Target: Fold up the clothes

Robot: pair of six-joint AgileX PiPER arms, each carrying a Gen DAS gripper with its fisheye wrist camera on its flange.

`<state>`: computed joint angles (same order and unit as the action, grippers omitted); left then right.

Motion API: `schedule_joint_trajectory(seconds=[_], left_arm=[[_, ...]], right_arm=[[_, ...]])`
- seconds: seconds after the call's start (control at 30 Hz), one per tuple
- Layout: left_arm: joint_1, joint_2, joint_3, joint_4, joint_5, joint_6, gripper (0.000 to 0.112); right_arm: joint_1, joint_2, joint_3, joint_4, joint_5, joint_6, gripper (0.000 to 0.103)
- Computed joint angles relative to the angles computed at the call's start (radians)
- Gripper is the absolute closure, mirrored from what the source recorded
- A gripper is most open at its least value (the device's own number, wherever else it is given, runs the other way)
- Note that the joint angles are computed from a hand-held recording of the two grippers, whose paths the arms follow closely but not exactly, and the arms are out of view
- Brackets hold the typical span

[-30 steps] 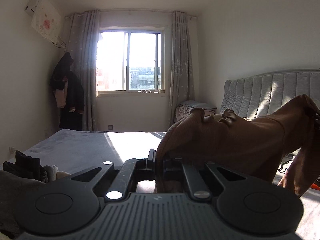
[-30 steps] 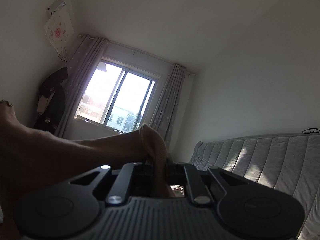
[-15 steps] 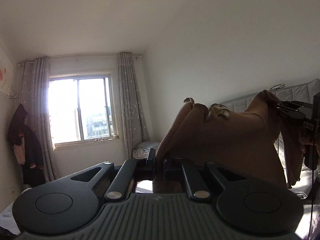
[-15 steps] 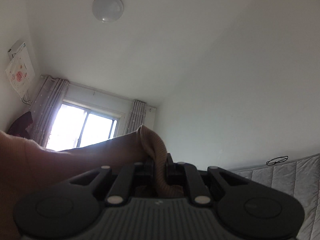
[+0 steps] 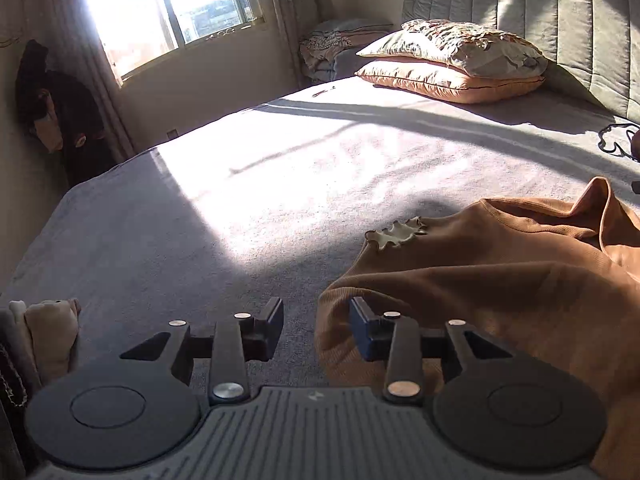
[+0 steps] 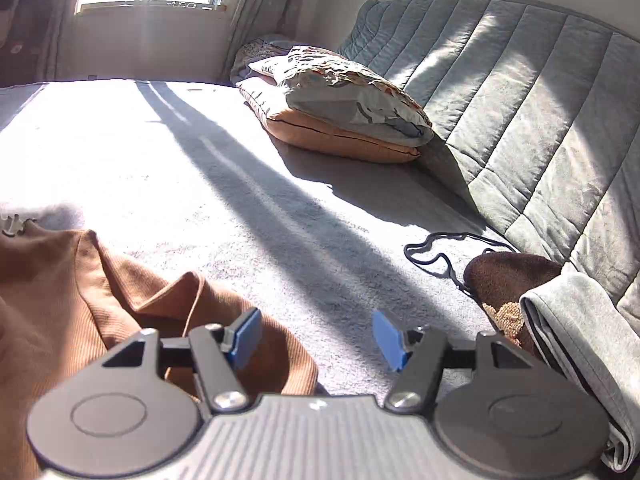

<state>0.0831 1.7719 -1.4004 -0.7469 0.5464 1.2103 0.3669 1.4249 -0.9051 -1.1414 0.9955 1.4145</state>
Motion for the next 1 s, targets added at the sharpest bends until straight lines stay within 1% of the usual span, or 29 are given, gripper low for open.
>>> schedule_joint_trajectory(seconds=[0.03,0.07,0.13,0.17,0.2,0.23,0.3,0.33,0.37,0.43,0.5,0.57,0.6,0.63,0.67,0.7,0.77,0.8,0.87,0.9,0.93,0.97,1.0], left_arm=[[0.034,-0.014,0.039,-0.030,0.022,0.014,0.070],[0.070,-0.020,0.055,-0.050,0.075,0.000,0.069],[0.132,-0.027,0.077,-0.066,0.171,-0.043,0.066],[0.144,-0.042,0.096,-0.070,0.196,-0.057,0.065],[0.162,-0.071,0.136,-0.102,0.222,-0.036,0.061],[0.177,-0.100,0.185,-0.138,0.230,-0.005,0.051],[0.191,-0.143,0.288,-0.213,0.209,0.074,0.045],[0.190,-0.140,0.311,-0.219,0.208,0.081,0.045],[0.188,-0.134,0.327,-0.217,0.213,0.080,0.045],[0.183,-0.126,0.343,-0.205,0.223,0.072,0.045],[0.173,-0.146,0.382,-0.232,0.185,0.119,0.045],[0.147,-0.161,0.415,-0.230,0.120,0.140,0.045],[0.131,-0.166,0.430,-0.222,0.082,0.145,0.053],[0.119,-0.162,0.434,-0.207,0.066,0.135,0.065],[0.117,-0.150,0.424,-0.189,0.079,0.106,0.097],[0.117,-0.141,0.418,-0.181,0.088,0.080,0.107],[0.123,-0.137,0.409,-0.181,0.095,0.060,0.109],[0.127,-0.137,0.404,-0.185,0.096,0.057,0.109],[0.136,-0.138,0.395,-0.192,0.099,0.051,0.109],[0.140,-0.138,0.390,-0.196,0.100,0.048,0.109],[0.150,-0.138,0.382,-0.201,0.106,0.046,0.110],[0.167,-0.137,0.370,-0.208,0.117,0.045,0.110],[0.185,-0.135,0.353,-0.216,0.128,0.042,0.110]], right_arm=[[-0.008,-0.022,0.001,0.013,-0.007,-0.021,0.039],[-0.008,-0.067,0.020,0.010,-0.034,-0.039,0.037],[-0.015,-0.124,0.027,0.063,-0.085,-0.132,0.019],[-0.015,-0.152,0.035,0.099,-0.107,-0.179,0.016],[-0.016,-0.180,0.042,0.139,-0.129,-0.229,0.015],[-0.018,-0.208,0.048,0.182,-0.149,-0.281,0.015],[-0.031,-0.255,0.076,0.294,-0.212,-0.367,0.015],[-0.019,-0.261,0.081,0.326,-0.212,-0.393,0.015],[0.012,-0.265,0.087,0.341,-0.204,-0.418,0.015],[0.097,-0.260,0.097,0.319,-0.167,-0.454,0.015],[0.156,-0.249,0.101,0.305,-0.136,-0.504,0.015],[0.210,-0.235,0.107,0.278,-0.108,-0.540,0.015],[0.226,-0.228,0.110,0.275,-0.104,-0.565,0.015],[0.220,-0.224,0.111,0.301,-0.124,-0.612,0.015],[0.211,-0.215,0.109,0.337,-0.146,-0.661,0.015],[0.197,-0.197,0.101,0.387,-0.171,-0.707,0.015],[0.190,-0.165,0.091,0.440,-0.186,-0.762,0.018],[0.191,-0.142,0.089,0.443,-0.192,-0.769,0.020],[0.185,-0.100,0.083,0.458,-0.206,-0.788,0.038],[0.155,-0.099,0.079,0.501,-0.226,-0.820,0.058],[0.125,-0.098,0.074,0.546,-0.244,-0.853,0.072],[0.101,-0.100,0.070,0.590,-0.259,-0.881,0.080],[0.094,-0.113,0.069,0.617,-0.267,-0.885,0.085]])
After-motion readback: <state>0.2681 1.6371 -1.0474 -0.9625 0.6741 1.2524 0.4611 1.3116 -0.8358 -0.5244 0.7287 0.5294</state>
